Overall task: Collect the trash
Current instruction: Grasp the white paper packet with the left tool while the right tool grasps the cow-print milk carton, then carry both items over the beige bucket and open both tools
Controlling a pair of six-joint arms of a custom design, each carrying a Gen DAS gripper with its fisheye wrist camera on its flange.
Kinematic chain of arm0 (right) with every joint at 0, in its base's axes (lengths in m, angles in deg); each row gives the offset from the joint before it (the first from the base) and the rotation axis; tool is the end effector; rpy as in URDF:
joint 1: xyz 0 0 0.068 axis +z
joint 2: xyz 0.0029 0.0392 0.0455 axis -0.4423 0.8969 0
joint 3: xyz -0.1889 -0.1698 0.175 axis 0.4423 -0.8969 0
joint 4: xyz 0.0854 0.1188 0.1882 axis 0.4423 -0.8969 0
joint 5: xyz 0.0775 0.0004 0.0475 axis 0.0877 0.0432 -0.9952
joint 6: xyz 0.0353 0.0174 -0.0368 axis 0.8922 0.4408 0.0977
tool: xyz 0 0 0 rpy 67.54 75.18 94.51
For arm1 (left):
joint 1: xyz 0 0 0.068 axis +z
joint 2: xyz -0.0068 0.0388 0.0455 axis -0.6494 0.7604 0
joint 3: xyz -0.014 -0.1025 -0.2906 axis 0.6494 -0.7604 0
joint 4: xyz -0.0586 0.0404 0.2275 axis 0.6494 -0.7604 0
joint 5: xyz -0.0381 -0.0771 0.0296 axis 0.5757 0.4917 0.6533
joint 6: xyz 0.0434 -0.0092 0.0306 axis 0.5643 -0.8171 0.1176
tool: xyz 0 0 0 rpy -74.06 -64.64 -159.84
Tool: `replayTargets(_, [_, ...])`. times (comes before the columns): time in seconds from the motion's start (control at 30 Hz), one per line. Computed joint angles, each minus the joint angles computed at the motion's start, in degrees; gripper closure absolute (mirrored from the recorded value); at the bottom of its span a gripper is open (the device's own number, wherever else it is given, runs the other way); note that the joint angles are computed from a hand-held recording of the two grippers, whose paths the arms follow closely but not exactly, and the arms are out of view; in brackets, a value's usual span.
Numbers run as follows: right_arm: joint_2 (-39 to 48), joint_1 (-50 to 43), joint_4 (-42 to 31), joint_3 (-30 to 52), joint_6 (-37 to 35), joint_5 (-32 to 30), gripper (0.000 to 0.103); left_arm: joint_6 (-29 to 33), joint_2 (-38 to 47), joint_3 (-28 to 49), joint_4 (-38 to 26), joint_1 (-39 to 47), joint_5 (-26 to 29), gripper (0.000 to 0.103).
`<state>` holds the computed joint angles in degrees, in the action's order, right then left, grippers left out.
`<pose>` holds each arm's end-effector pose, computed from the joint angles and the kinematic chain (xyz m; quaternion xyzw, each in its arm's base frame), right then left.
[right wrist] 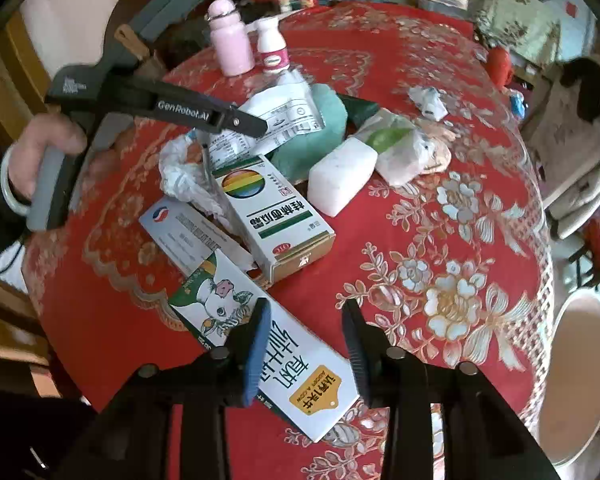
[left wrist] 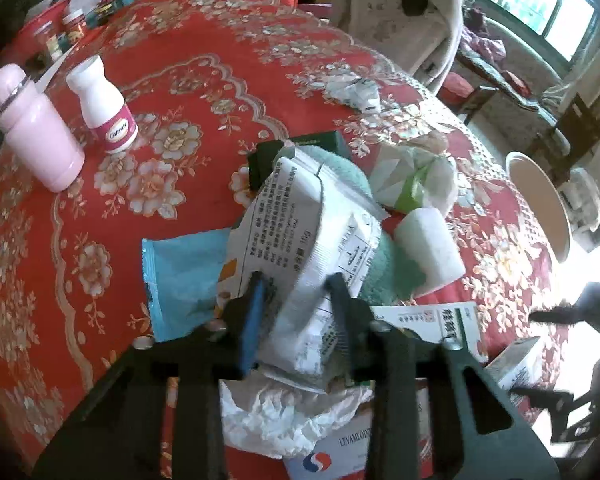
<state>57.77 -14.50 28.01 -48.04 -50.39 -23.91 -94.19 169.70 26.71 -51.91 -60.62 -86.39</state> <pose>0.2086 0.0581 0.1367 -0.4254 0.8684 0.1676 0.1920 0.2297 -0.0807 0.1441 -0.0164 0.9734 -0.0359 0.2255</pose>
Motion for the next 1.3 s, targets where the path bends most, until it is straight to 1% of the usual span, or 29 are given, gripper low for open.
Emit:
replayTargets(0.03, [-0.1, 1.0, -0.9, 0.6, 0.3, 0.8, 0.04, 0.3, -0.7, 0.0, -0.6, 0.0, -0.2, 0.082])
replayTargets(0.07, [-0.1, 0.9, -1.9, 1.2, -0.4, 0.2, 0.028, 0.6, -1.6, -0.1, -1.1, 0.1, -0.4, 0.084])
replayTargets(0.17, [-1.4, 0.7, -3.0, 1.1, -3.5, -1.9, 0.027, 0.4, -4.1, -1.7, -0.9, 1.5, 0.3, 0.087])
replayTargets(0.23, [-1.6, 2.6, -2.7, 0.8, -5.3, -0.3, 0.025, -0.2, -5.9, -2.6, -1.1, 3.1, 1.8, 0.088])
replayTargets(0.3, [-0.7, 5.2, -1.3, 0.2, -7.2, 2.6, 0.023, -0.3, -8.2, -3.3, -2.0, 4.0, 2.3, 0.089])
replayTargets(0.33, [0.0, 6.1, -0.4, -0.1, -7.8, 3.9, 0.019, -0.3, -9.0, -3.5, -2.3, 4.1, 2.3, 0.09])
replayTargets(0.37, [0.7, 6.5, -0.1, -0.2, -8.4, 3.9, 0.017, -0.3, -10.2, -3.6, -2.9, 4.3, 2.3, 0.09])
replayTargets(0.47, [2.6, 7.6, -0.2, 0.2, -8.6, 4.7, 0.017, -0.4, -12.1, -3.8, -3.9, 4.9, 3.1, 0.09])
replayTargets(0.53, [2.6, 9.1, 0.4, -0.5, -8.4, 6.3, 0.017, -0.5, -12.3, -3.7, -4.3, 5.2, 3.1, 0.09])
replayTargets(0.63, [2.1, 11.0, 2.0, -2.2, -8.8, 7.9, 0.017, -1.6, -12.6, -3.7, -4.4, 6.0, 4.6, 0.091])
replayTargets(0.67, [2.2, 11.1, 2.7, -2.6, -8.7, 8.0, 0.02, -1.9, -13.0, -3.8, -4.3, 6.1, 4.9, 0.091])
replayTargets(0.7, [2.2, 11.1, 4.0, -3.3, -8.1, 8.5, 0.037, -2.4, -13.6, -3.8, -4.5, 5.8, 4.9, 0.091])
replayTargets(0.73, [2.5, 10.9, 4.8, -3.4, -7.2, 9.1, 0.039, -2.7, -14.1, -3.7, -4.7, 5.5, 4.8, 0.091])
replayTargets(0.77, [3.0, 9.8, 5.1, -3.3, -6.3, 8.6, 0.043, -3.1, -14.9, -3.5, -5.2, 4.8, 4.5, 0.091])
replayTargets(0.8, [2.7, 8.4, 4.6, -3.4, -6.0, 7.4, 0.045, -3.4, -15.6, -3.2, -5.8, 4.2, 4.3, 0.091])
replayTargets(0.9, [0.7, 3.7, 2.8, -3.6, -5.9, 3.5, 0.046, -5.0, -17.2, -1.2, -8.1, 1.1, 2.9, 0.091])
replayTargets(0.93, [0.0, 0.8, 0.9, -3.0, -6.5, 1.1, 0.046, -5.9, -17.3, 0.0, -9.2, -0.5, 2.1, 0.091])
replayTargets(1.03, [-1.1, -6.2, -3.3, -1.2, -7.0, -3.3, 0.046, -8.7, -16.7, 3.5, -10.9, -5.5, -0.1, 0.091])
replayTargets(1.13, [-0.1, -13.8, -5.5, 1.2, -7.5, -6.0, 0.046, -11.9, -13.8, 8.0, -11.8, -11.4, -2.6, 0.091])
replayTargets(1.3, [4.6, -27.2, -11.4, 8.6, -10.7, -9.0, 0.046, -17.5, -4.2, 18.0, -12.0, -21.6, -5.9, 0.091])
